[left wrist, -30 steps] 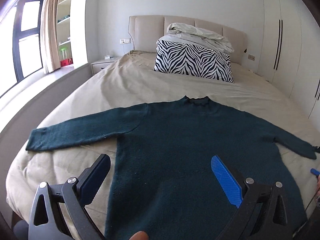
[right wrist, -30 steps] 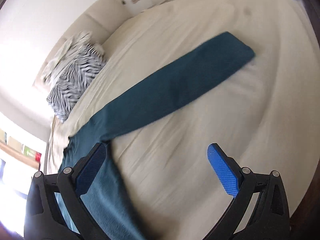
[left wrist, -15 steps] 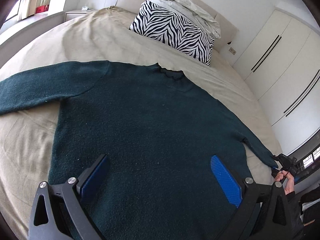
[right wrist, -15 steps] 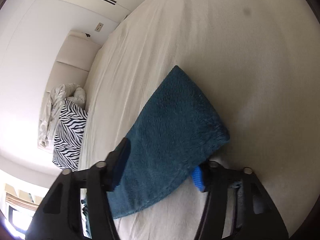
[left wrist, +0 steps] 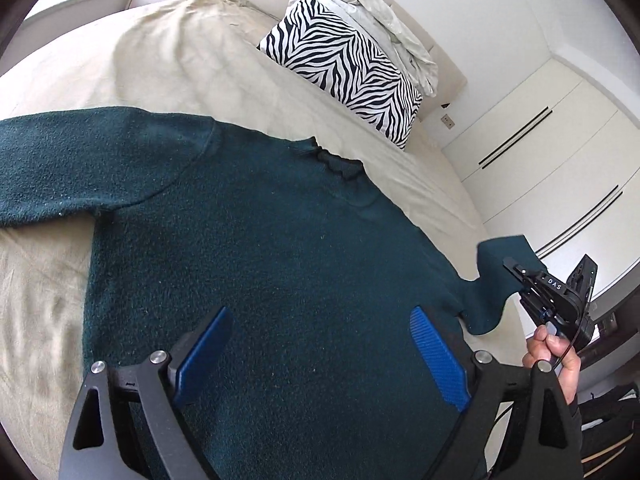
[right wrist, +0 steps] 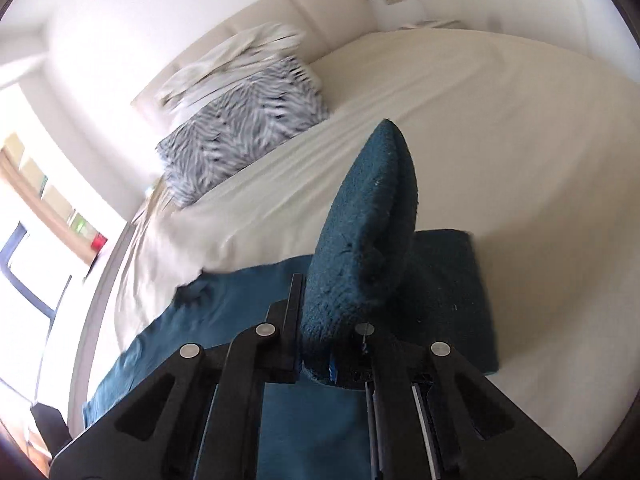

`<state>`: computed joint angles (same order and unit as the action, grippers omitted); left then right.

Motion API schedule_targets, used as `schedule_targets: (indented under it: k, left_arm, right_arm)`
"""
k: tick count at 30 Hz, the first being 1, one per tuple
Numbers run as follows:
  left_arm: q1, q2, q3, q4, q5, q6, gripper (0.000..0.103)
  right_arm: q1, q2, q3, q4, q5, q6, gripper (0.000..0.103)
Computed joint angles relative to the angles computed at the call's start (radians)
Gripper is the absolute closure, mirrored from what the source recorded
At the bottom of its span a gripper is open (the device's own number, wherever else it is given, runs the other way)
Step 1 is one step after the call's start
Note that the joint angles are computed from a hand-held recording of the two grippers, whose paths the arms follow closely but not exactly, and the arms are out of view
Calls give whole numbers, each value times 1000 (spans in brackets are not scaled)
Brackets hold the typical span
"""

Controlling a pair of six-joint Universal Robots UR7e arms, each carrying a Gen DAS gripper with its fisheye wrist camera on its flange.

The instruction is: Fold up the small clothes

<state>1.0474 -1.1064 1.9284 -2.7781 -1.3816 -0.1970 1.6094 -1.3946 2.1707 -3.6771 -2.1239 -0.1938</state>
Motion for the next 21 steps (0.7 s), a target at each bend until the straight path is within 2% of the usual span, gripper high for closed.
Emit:
schedule_targets:
  k: [4, 8, 9, 10, 11, 12, 14, 17, 19, 21]
  left_arm:
    - [43, 7, -19, -31, -42, -35, 11]
    - [74, 19, -39, -27, -72, -48, 11]
    - [79, 25, -44, -24, -81, -49, 11]
    - [83, 31, -49, -20, -91, -49, 11]
    - [87, 40, -56, -18, -103, -50, 10]
    - [89, 49, -62, -15, -115, -53, 10]
    - [92, 72, -82, 1, -136, -62, 9]
    - [87, 120, -123, 28, -161, -80, 9]
    - [78, 160, -164, 67, -163, -76, 9]
    - [64, 205, -212, 135, -121, -83, 12]
  right_arm:
    - [109, 326, -241, 120, -19, -23, 95]
    - [97, 524, -428, 302, 17, 55, 94]
    - [88, 563, -449, 324, 31, 76, 88]
    - [83, 578, -444, 334, 53, 89, 82]
    - [73, 589, -441, 336, 89, 89, 62]
    - [70, 597, -396, 297, 114, 97, 47]
    - [74, 589, -286, 157, 142, 83, 44]
    - [77, 539, -169, 20, 154, 59, 44]
    - [49, 476, -51, -70, 206, 88, 44]
    - [-6, 426, 11, -107, 292, 149, 44]
